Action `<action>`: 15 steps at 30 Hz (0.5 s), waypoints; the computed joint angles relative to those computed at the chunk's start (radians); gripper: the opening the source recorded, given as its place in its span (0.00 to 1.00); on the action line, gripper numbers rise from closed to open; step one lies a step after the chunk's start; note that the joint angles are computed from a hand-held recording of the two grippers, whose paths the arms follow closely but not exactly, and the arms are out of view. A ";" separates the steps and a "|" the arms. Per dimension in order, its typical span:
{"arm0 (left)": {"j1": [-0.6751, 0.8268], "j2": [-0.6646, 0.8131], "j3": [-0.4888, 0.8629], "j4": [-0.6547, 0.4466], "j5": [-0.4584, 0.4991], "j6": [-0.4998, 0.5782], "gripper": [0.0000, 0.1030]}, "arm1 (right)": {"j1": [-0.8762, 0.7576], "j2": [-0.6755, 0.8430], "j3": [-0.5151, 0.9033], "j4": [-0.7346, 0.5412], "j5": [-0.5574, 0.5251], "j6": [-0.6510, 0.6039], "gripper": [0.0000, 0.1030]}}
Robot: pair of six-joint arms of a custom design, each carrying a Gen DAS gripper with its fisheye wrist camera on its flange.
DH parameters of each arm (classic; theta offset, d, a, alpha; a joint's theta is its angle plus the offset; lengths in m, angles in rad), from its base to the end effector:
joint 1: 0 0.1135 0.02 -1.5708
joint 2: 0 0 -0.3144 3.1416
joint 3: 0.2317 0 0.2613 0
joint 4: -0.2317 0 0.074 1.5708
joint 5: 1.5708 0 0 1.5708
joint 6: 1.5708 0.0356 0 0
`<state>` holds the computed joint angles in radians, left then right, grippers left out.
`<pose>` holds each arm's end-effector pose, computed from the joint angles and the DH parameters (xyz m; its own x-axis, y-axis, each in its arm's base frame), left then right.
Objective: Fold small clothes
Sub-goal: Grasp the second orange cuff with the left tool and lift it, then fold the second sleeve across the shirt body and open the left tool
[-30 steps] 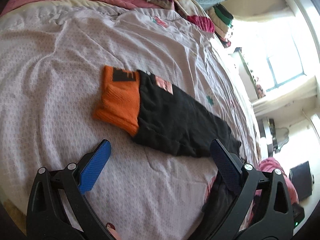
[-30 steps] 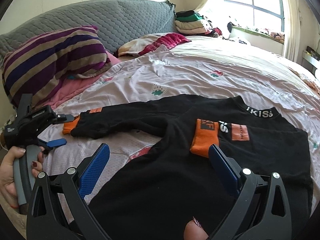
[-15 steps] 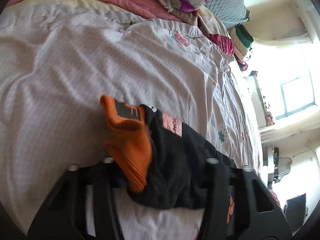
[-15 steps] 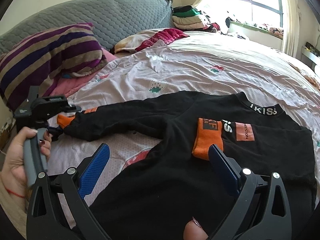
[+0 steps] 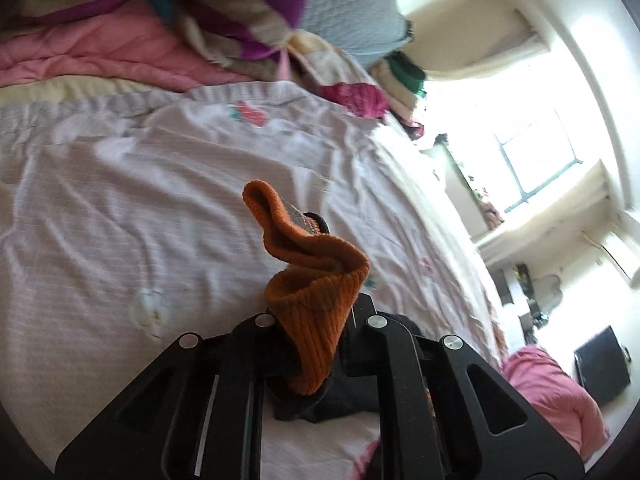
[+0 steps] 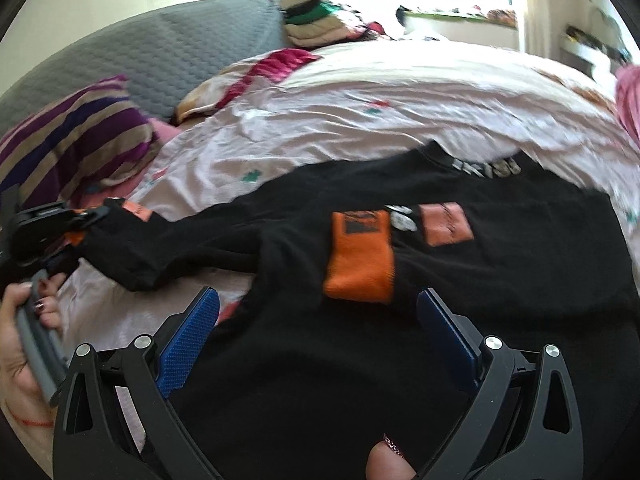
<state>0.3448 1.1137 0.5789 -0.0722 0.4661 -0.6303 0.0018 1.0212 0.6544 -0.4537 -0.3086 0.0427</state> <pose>0.2101 0.0585 0.2573 -0.4605 -0.7248 -0.5125 -0.2797 0.6664 -0.6912 0.1883 0.0112 0.2675 -0.7397 0.0394 -0.6718 -0.1774 0.9516 0.2511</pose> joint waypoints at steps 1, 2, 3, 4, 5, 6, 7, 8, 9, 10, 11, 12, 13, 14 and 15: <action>-0.013 -0.009 0.001 -0.002 0.002 0.004 0.06 | -0.017 -0.002 -0.001 -0.003 -0.006 -0.005 0.95; -0.032 -0.016 0.002 0.000 0.001 0.000 0.06 | -0.039 -0.007 -0.001 -0.009 -0.008 -0.013 0.95; -0.061 -0.024 0.001 0.009 0.000 -0.013 0.06 | -0.050 -0.012 -0.001 -0.012 -0.006 -0.019 0.95; -0.083 -0.033 0.000 0.015 0.010 -0.019 0.06 | -0.068 -0.019 0.001 -0.018 0.000 -0.029 0.95; -0.113 -0.037 0.000 0.022 0.003 -0.027 0.06 | -0.081 -0.023 0.004 -0.023 0.008 -0.035 0.95; -0.133 -0.036 0.006 0.023 -0.003 -0.030 0.06 | -0.100 -0.029 0.005 -0.030 0.006 -0.044 0.95; -0.162 -0.030 0.018 0.027 -0.011 -0.038 0.06 | -0.134 -0.035 0.011 -0.044 -0.007 -0.057 0.95; -0.191 -0.029 0.028 0.028 -0.019 -0.046 0.06 | -0.156 -0.035 0.013 -0.049 -0.018 -0.065 0.95; -0.219 -0.019 0.041 0.033 -0.035 -0.051 0.06 | -0.186 -0.040 0.016 -0.060 -0.032 -0.078 0.95; -0.241 -0.011 0.052 0.033 -0.046 -0.050 0.06 | -0.221 -0.046 0.022 -0.072 -0.050 -0.095 0.95; -0.261 -0.004 0.063 0.031 -0.054 -0.047 0.06 | -0.246 -0.048 0.026 -0.080 -0.063 -0.107 0.95; -0.286 0.004 0.075 0.033 -0.057 -0.045 0.05 | -0.275 -0.052 0.030 -0.089 -0.077 -0.119 0.95; -0.313 0.010 0.087 0.034 -0.067 -0.047 0.05 | -0.318 -0.052 0.038 -0.101 -0.104 -0.138 0.95; -0.326 0.023 0.097 0.039 -0.068 -0.045 0.05 | -0.354 -0.050 0.044 -0.111 -0.128 -0.153 0.95; -0.352 0.033 0.109 0.043 -0.072 -0.045 0.05 | -0.390 -0.045 0.050 -0.120 -0.147 -0.168 0.95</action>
